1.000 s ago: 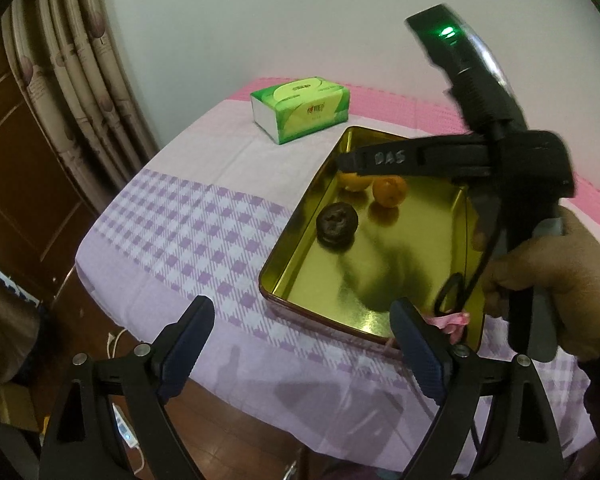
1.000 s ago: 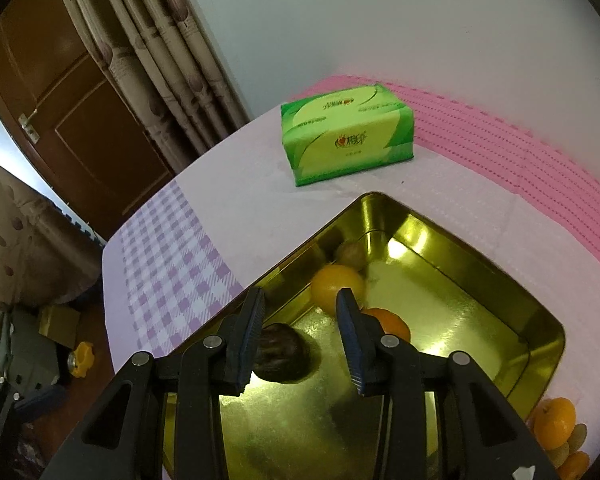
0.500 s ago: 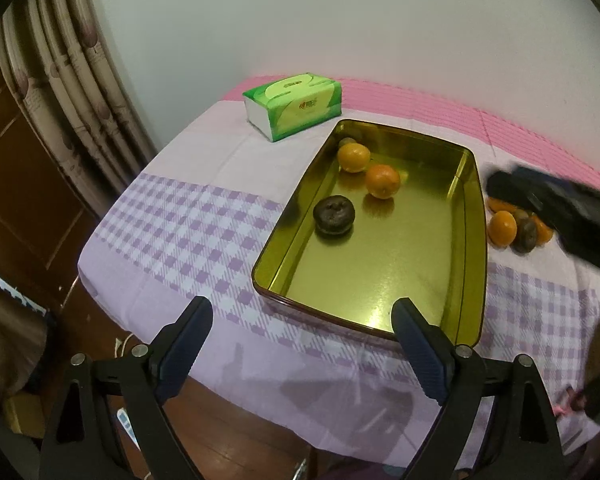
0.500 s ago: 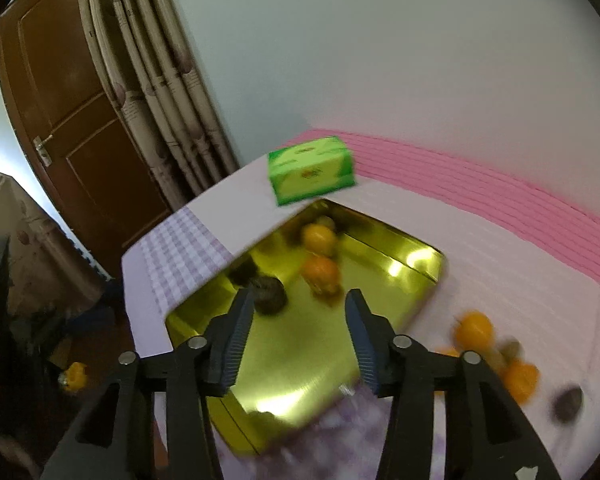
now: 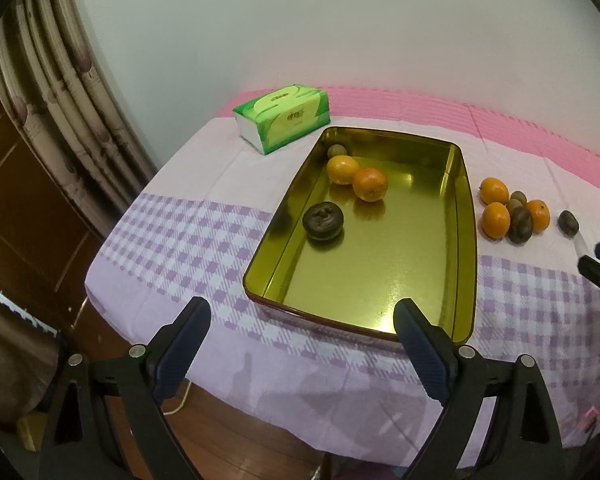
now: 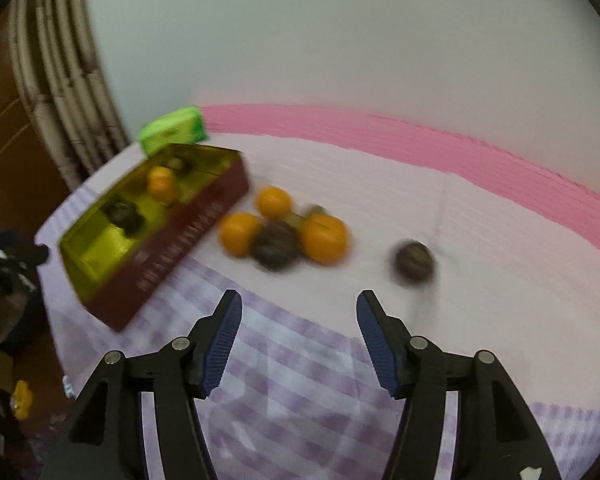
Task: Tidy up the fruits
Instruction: 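Move both open grippers away from the tin toward the fruit pile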
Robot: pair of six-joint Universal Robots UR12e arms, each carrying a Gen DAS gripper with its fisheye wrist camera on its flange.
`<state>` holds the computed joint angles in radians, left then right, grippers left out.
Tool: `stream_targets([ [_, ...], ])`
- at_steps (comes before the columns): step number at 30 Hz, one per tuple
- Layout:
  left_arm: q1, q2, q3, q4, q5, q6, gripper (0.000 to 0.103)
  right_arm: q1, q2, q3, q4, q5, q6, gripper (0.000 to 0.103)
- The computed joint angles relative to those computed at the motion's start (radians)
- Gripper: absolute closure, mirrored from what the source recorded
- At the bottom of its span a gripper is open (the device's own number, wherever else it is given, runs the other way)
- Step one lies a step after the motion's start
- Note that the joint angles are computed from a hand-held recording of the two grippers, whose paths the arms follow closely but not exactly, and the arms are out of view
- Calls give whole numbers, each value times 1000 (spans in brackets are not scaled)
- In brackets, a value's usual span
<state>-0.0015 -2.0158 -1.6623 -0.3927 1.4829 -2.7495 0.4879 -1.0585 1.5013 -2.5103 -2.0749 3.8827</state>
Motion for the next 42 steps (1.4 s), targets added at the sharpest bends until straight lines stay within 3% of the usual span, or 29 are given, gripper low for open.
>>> stream_targets([
  [4,-7,-1,-9,29,15,18,10,-4,-33,49,54,-39,74,38],
  [19,-29,-5,-32,73,34,120,9,-39,-146,212,186,-91,356,29],
  [23,-35,-8,-33,67,38,141,9,-44,-160,234,201,-94,389,24],
  [28,-42,-14,-34,66,52,159,9,-55,-162,235,213,-90,398,9],
  [34,-46,-13,-46,90,48,180,9,-75,-165,223,309,-94,450,1],
  [40,-24,16,-72,150,-81,211,9,-81,-168,228,309,-93,452,0],
  [42,-18,26,-66,125,-152,246,9,-80,-168,229,302,-92,448,0],
])
